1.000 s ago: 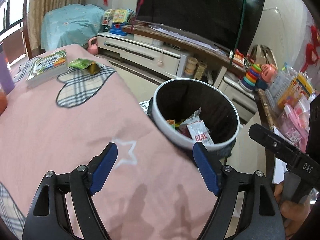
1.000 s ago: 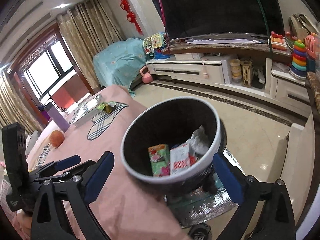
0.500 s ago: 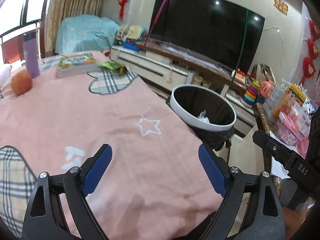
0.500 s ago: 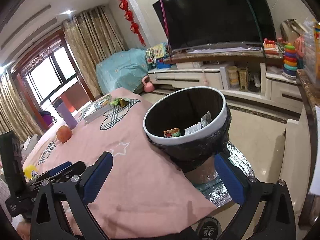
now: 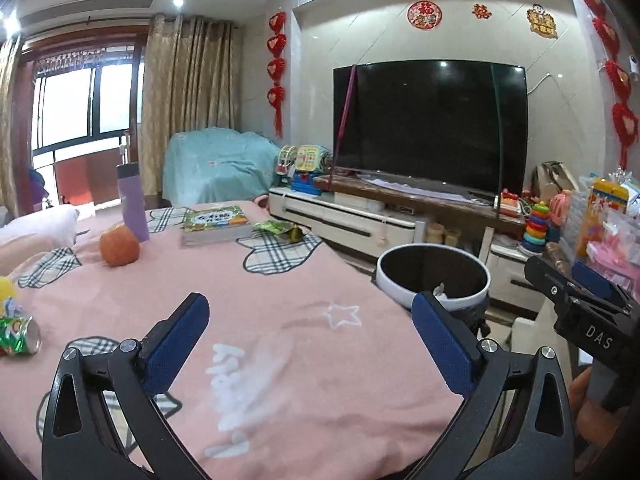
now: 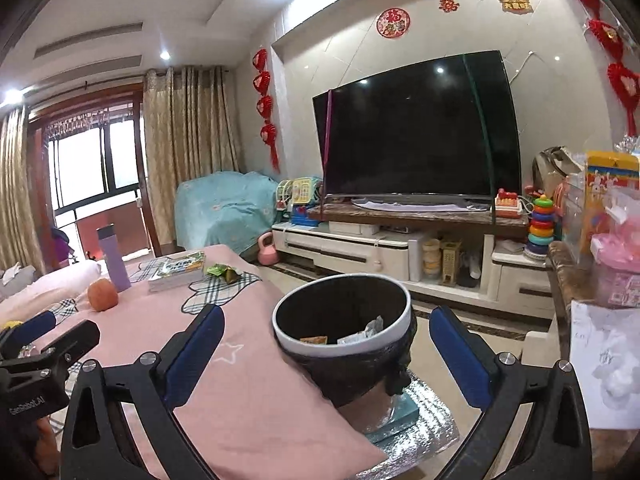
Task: Collect trash
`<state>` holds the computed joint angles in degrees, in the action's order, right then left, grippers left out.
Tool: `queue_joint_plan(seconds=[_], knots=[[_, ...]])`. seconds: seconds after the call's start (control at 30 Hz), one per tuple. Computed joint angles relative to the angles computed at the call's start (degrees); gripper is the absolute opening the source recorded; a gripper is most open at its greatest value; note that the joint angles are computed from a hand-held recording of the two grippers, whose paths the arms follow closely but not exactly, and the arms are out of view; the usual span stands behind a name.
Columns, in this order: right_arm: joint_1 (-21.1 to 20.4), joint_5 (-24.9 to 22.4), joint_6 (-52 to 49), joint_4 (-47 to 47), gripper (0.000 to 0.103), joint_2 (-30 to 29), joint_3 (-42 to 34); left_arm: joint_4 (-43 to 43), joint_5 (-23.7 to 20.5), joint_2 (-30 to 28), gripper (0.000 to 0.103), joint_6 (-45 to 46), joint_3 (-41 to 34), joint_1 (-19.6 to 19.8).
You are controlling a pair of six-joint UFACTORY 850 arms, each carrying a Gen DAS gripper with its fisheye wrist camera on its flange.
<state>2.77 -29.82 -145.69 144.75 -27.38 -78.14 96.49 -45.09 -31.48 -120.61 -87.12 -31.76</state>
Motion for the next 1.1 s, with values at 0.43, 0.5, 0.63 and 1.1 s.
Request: queue_joint_plan(seconds=[0.43,0.5,0.63,1.1], knots=[[0.58,0.61,-4.41,4.01,0.103,-0.02,1.5,-1.77,-2.56,-0.05,0.103,-0.95,1.38,-0.18],[0.64,0.63,-4.75,4.35,0.103,-0.06,1.52,-2.26,-3.07,-0.14,0.103,-0.54,1.17,-0.45],[0.57,0.5,-4.56,4.08,0.103,0.01,1.54,-2.73,-2.83,-0.04,0.103,-0.39,1.24,-0.3],[0.36,-0.36,-3.71,2.77,0.103,0.03,1.76,-2.79,-3.04,-0.1,0.103,-0.45,1.07,-0.33]])
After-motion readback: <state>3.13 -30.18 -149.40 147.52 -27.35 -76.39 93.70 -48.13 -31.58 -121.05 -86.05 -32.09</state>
